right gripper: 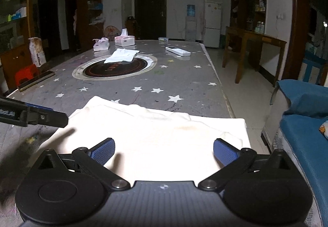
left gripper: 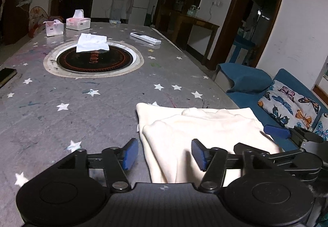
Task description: Fold clothes
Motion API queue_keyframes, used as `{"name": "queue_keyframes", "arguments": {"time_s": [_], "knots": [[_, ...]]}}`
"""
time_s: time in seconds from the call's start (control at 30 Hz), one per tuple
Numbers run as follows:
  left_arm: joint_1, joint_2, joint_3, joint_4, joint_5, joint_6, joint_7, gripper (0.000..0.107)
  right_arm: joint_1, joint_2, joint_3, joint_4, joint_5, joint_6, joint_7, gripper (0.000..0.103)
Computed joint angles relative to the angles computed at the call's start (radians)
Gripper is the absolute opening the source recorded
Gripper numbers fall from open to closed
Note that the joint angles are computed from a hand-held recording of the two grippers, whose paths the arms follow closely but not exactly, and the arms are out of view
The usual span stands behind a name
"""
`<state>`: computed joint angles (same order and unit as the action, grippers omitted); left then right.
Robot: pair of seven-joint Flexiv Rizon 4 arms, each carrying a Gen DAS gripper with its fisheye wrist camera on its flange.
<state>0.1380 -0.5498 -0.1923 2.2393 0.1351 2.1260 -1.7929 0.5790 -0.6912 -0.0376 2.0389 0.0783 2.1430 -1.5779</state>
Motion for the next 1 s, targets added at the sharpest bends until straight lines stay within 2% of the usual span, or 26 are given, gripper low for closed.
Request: {"name": "queue_keyframes", "arguments": {"time_s": [0.03,0.13,0.2,0.23,0.3,0.43,0.73,1.0], "knots": [[-0.013,0.002,0.014,0.010,-0.005,0.017,0.004,0.074,0.003,0.002,0.001,0.007,0.005,0.007,-0.001,0.103],[-0.063,0.007,0.063,0.040,-0.024,0.074,0.028,0.079,-0.002,0.008,0.019,0.034,0.012,0.043,-0.002,0.103],[-0.116,0.006,0.106,0.061,-0.057,0.119,0.061,0.090,-0.009,0.011,0.034,0.052,0.011,0.067,-0.002,0.103],[-0.131,0.006,0.118,0.072,-0.067,0.138,0.075,0.091,-0.014,0.013,0.044,0.061,0.009,0.080,0.000,0.103],[-0.150,0.005,0.130,0.092,-0.075,0.173,0.098,0.096,-0.013,0.018,0.053,0.077,0.014,0.091,0.001,0.103],[-0.124,0.007,0.111,0.132,-0.042,0.227,0.087,0.103,-0.001,0.030,0.061,0.105,0.030,0.102,0.000,0.103],[-0.116,0.004,0.106,0.191,-0.025,0.291,0.057,0.103,0.053,0.047,0.041,0.129,0.103,0.086,0.001,0.103],[-0.148,0.013,0.125,0.235,-0.054,0.338,0.052,0.103,0.054,0.067,0.067,0.171,0.100,0.092,0.012,0.103]]}}
